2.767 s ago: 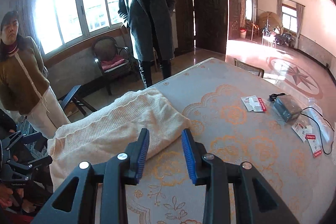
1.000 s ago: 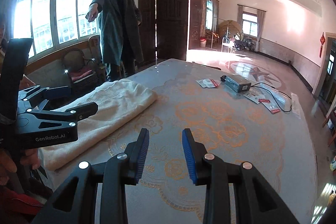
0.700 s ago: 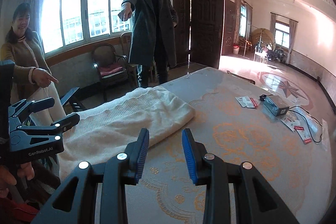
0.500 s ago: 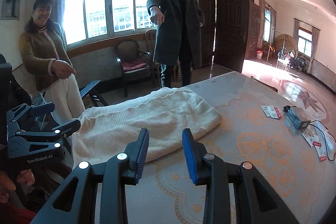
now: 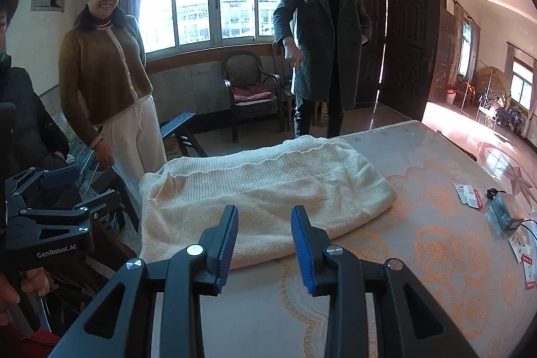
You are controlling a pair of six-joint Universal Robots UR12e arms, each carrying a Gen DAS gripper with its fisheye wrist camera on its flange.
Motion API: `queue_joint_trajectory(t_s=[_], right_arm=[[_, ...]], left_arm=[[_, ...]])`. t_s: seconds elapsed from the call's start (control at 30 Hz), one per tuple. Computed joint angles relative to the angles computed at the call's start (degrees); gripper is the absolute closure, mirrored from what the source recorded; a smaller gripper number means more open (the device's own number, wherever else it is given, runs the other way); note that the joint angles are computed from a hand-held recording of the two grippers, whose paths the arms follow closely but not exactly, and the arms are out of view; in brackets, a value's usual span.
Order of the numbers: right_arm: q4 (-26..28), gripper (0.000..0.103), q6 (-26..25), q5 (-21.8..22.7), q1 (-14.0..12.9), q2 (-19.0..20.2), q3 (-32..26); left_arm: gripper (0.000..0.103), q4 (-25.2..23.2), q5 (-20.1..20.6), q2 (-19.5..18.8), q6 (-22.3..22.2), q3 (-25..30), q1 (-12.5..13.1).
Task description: Fold clothes
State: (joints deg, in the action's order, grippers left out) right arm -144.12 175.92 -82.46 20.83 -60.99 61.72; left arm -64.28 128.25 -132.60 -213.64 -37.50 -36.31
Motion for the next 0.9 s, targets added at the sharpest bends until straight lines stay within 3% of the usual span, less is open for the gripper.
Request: queue_joint_trajectory(t_s=[0.4, 0.67, 0.9], right_arm=[[0.12, 0.071, -0.04, 1.64, -0.08, 0.05, 0.24], [0.2, 0.071, -0.21, 2.04, -0.11, -0.07, 0.52], [-0.02, 0.071, 0.06, 2.08, -0.12, -0.3, 0.98]], left_arm=[[0.02, 0.01, 0.06, 0.82, -2.44, -1.18, 0.04], [0.02, 1.56, -4.41, 1.44, -4.69, -2.07, 0.73], [0.02, 1.87, -0.6, 0.97, -3.09, -1.63, 0.01]])
